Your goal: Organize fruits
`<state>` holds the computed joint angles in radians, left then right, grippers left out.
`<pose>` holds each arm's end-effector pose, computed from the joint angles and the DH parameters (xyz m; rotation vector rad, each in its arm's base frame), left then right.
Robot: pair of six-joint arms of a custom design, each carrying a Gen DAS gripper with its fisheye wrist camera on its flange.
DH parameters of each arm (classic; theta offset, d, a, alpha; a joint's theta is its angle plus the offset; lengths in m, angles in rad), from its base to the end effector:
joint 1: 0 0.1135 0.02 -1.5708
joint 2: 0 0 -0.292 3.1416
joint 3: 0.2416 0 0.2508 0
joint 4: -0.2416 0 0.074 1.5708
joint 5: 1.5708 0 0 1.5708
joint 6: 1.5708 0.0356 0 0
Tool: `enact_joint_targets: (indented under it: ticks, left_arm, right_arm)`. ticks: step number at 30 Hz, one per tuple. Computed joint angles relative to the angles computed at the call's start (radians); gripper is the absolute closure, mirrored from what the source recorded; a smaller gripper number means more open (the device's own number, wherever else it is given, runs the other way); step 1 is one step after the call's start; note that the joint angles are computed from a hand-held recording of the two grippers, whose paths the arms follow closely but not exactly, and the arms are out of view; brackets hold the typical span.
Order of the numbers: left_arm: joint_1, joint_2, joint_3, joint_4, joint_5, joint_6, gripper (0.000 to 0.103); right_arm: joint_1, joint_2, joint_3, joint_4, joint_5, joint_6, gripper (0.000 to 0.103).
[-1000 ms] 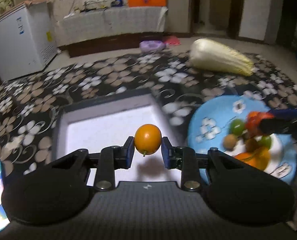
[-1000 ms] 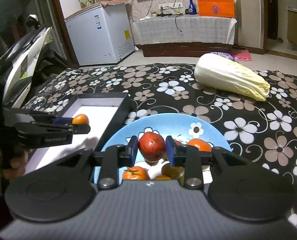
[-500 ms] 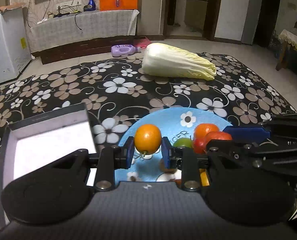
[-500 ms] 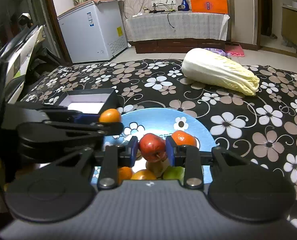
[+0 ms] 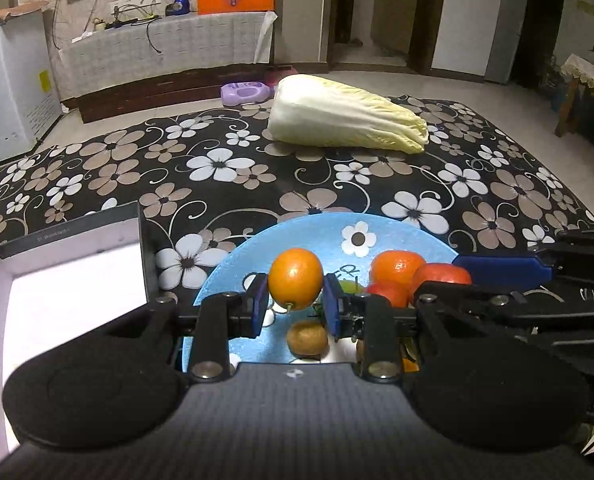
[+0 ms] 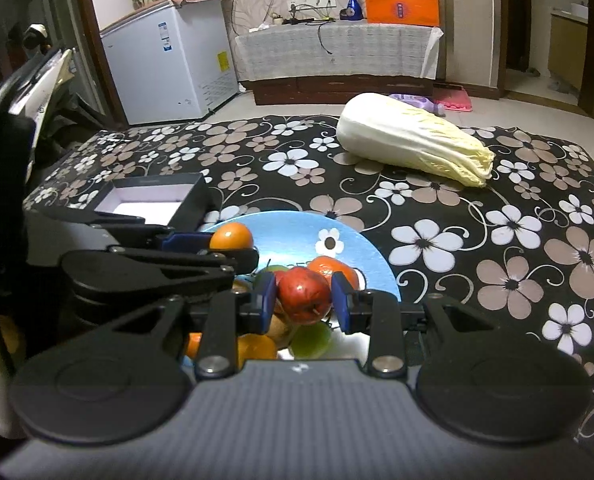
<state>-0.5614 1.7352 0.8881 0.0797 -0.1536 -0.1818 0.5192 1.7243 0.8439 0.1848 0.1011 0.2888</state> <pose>0.3014 -0.1831 0.1830 0.3654 2.3061 -0.1926 0.3057 0.1705 0.1824 -0.2085 2.2720 0.3134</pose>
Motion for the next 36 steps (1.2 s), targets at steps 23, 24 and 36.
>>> enact_joint_targets:
  ticks: [23,24,36]
  left_arm:
    - [-0.264,-0.504,-0.303,-0.23,-0.368,-0.223,0.028]
    - [-0.287,-0.517,-0.311,-0.25,-0.376,-0.247,0.028]
    - [-0.45,-0.499,-0.294,-0.377,-0.505,-0.419,0.022]
  right_arm:
    - [0.11,-0.131,-0.076,-0.004,0.229,0.12,0.019]
    - [0.121,-0.147,-0.079,-0.044,0.256,0.155,0.019]
    - [0.199,-0.267,-0.175,-0.191,0.296,0.252,0.019]
